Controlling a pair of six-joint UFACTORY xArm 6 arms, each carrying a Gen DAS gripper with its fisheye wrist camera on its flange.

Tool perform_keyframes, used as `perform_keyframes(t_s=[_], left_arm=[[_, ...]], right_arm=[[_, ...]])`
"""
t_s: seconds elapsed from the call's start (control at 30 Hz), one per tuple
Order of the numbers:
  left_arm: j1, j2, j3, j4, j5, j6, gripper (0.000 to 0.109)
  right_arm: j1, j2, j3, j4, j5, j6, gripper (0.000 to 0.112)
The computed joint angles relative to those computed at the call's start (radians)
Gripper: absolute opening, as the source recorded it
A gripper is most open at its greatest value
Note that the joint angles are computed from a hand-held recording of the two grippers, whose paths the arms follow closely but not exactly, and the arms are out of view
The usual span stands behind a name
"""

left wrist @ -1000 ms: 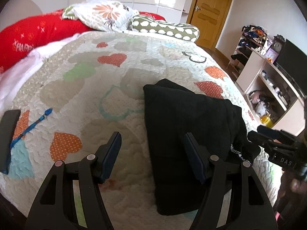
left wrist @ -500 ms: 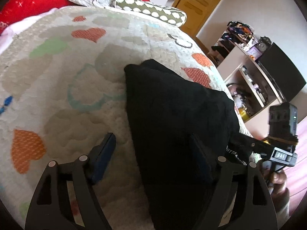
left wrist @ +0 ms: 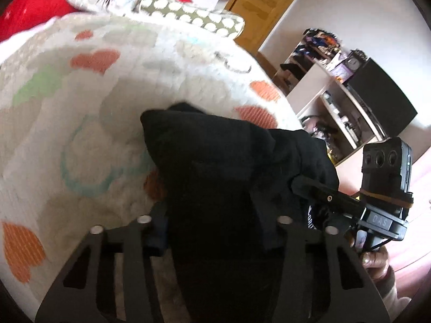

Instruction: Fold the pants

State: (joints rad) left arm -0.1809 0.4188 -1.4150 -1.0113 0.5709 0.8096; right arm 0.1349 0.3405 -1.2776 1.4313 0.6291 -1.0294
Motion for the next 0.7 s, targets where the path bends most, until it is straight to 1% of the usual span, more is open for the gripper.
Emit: perform_keyframes(t_s=[0.07, 0.2, 0.27, 0.3, 0.33, 0.37, 0.43, 0.47, 0.5, 0.53, 0.57, 0.6, 0.63, 0.67, 0.7], left_arm=[[0.001, 0.009, -0.037, 0.006, -0.003, 0.007, 0.041], [0.002, 0.067, -0.155, 0.056, -0.023, -0.024, 0.041], [0.004, 0.136, -0.257, 0.118, -0.024, -0.086, 0.041], [0.008, 0.181, -0.319, 0.162, -0.014, -0.137, 0.041], [0.012, 0.239, -0.395, 0.231, -0.003, -0.215, 0.041], [0.013, 0.287, -0.455, 0.31, 0.003, -0.291, 0.041], [0.014, 0.375, -0.558, 0.506, 0.016, -0.465, 0.041], [0.016, 0.406, -0.583, 0.569, 0.017, -0.519, 0.05], [0.018, 0.413, -0.587, 0.59, 0.018, -0.541, 0.053], [0.016, 0.394, -0.551, 0.569, -0.014, -0.521, 0.053], [0.015, 0.367, -0.506, 0.553, -0.045, -0.492, 0.053], [0.012, 0.34, -0.462, 0.551, -0.075, -0.476, 0.053], [0.008, 0.302, -0.404, 0.563, -0.117, -0.475, 0.053], [0.006, 0.283, -0.375, 0.585, -0.143, -0.489, 0.053], [0.002, 0.263, -0.343, 0.616, -0.171, -0.511, 0.053]], right_arm=[[-0.004, -0.011, -0.017, 0.007, 0.015, -0.029, 0.034], [0.004, 0.027, -0.121, -0.033, -0.016, 0.011, 0.034], [0.004, 0.076, -0.2, -0.049, -0.031, 0.034, 0.034], [0.006, 0.105, -0.242, -0.07, -0.044, 0.057, 0.034], [0.009, 0.143, -0.293, -0.121, -0.061, 0.108, 0.034], [0.015, 0.199, -0.362, -0.212, -0.09, 0.197, 0.035], [0.03, 0.263, -0.423, -0.421, -0.16, 0.377, 0.035], [0.036, 0.309, -0.453, -0.526, -0.193, 0.456, 0.037], [0.036, 0.342, -0.468, -0.63, -0.209, 0.531, 0.039], [0.029, 0.353, -0.478, -0.703, -0.188, 0.584, 0.042], [0.024, 0.351, -0.476, -0.733, -0.18, 0.612, 0.045], [0.021, 0.339, -0.465, -0.722, -0.184, 0.604, 0.046], [0.022, 0.309, -0.419, -0.703, -0.218, 0.578, 0.049], [0.023, 0.289, -0.392, -0.7, -0.237, 0.568, 0.051], [0.022, 0.263, -0.363, -0.718, -0.25, 0.587, 0.051]])
